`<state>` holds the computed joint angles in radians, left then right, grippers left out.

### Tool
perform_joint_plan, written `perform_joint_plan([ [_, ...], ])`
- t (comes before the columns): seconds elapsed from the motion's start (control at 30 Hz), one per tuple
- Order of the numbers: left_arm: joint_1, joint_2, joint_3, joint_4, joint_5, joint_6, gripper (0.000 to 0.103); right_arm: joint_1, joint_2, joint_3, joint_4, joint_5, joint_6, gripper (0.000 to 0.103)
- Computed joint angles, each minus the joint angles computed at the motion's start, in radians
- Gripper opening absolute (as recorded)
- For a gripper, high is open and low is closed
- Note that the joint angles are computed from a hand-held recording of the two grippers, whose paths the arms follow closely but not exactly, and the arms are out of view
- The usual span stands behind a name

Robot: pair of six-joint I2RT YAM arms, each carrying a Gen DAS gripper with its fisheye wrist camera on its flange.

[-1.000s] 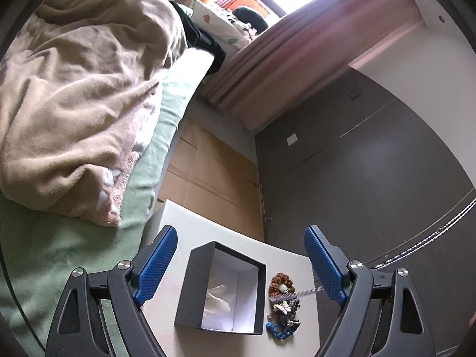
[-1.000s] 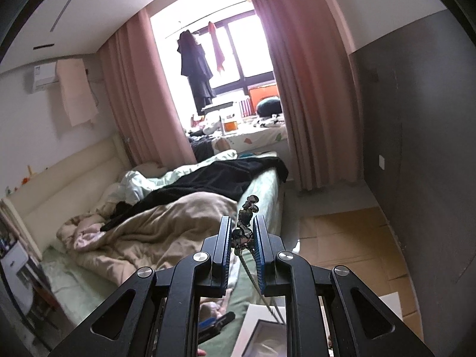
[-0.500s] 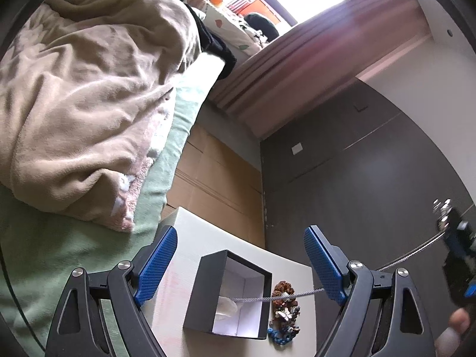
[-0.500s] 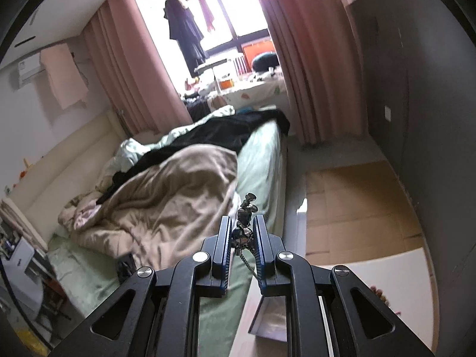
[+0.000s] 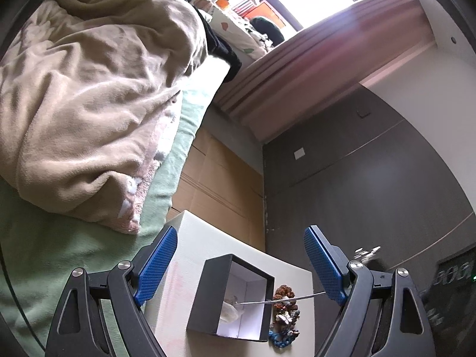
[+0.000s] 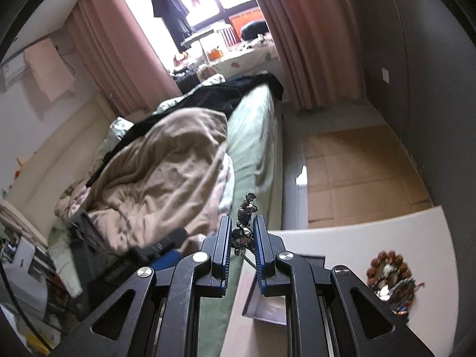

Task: Organize jewelry
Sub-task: 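Carry the silver chain into the black box and open the right tool, then move both tools back over the jewelry pile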

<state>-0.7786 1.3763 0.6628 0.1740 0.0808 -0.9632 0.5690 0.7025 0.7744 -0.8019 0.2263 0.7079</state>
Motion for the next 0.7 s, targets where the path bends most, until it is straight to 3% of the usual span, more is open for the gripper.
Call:
perform_joint_plan([
  [0.53,-0.002,0.004,0.008,-0.018,-0.009,0.005,0.087,-0.221,0.055,-0.307,0.236,-0.256,-0.016,0.018],
  [0.57,-0.008,0.007,0.012,-0.023,-0.015,0.007,0.087,-0.230,0.054,-0.310,0.239,-0.279,-0.022,0.022],
  [0.63,-0.016,0.012,0.018,-0.027,-0.021,0.009,0.087,-0.252,0.016,-0.314,0.220,-0.313,-0.036,0.055],
  [0.7,-0.030,0.022,0.028,-0.034,-0.030,0.011,0.087,-0.260,-0.039,-0.314,0.184,-0.300,-0.043,0.068],
])
